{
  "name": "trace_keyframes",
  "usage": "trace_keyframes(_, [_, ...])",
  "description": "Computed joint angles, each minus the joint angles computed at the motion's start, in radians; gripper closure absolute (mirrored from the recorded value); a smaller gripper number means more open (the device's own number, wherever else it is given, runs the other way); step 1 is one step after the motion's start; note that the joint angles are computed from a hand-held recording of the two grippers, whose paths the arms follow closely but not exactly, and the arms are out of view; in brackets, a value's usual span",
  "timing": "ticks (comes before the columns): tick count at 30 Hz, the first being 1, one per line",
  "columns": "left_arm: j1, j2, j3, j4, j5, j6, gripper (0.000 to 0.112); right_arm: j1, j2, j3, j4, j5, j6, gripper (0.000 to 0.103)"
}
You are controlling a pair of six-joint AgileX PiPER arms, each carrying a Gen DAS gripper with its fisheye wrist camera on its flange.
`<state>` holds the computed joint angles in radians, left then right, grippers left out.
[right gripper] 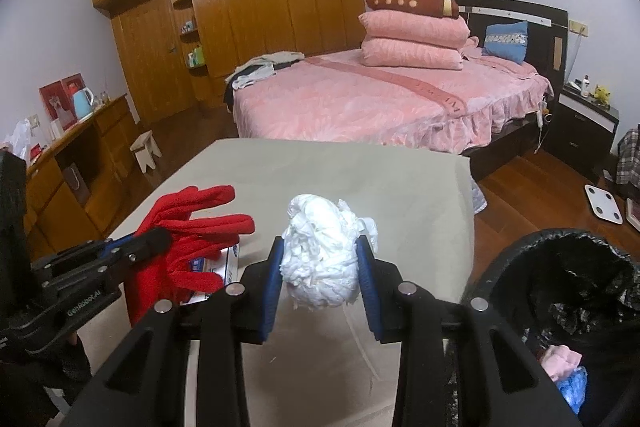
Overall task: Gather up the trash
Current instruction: 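Lift the red glove with the left tool, holding the tissue in the right tool, then carry the red glove and white tissue over the bin and open both tools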
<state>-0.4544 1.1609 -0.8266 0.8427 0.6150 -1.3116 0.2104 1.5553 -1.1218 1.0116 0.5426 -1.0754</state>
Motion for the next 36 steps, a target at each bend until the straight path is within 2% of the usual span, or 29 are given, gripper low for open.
trace_keyframes(9, [-0.091, 0.069, -0.11, 0.037, 0.035, -0.022, 0.106, -0.105, -0.072, 0.013, 0.024, 0.055, -0.024, 0.068])
trace_keyframes(19, [-0.192, 0.188, -0.252, 0.07, 0.035, -0.037, 0.106, -0.272, -0.122, 0.005, 0.034, 0.121, -0.052, 0.068])
trace_keyframes(28, [-0.27, 0.308, -0.385, 0.082, 0.016, -0.012, 0.106, -0.453, -0.131, -0.013, 0.061, 0.165, -0.109, 0.068])
trace_keyframes(36, [-0.31, 0.456, -0.546, 0.022, -0.038, 0.084, 0.106, -0.583, -0.103, -0.043, 0.062, 0.183, -0.142, 0.068])
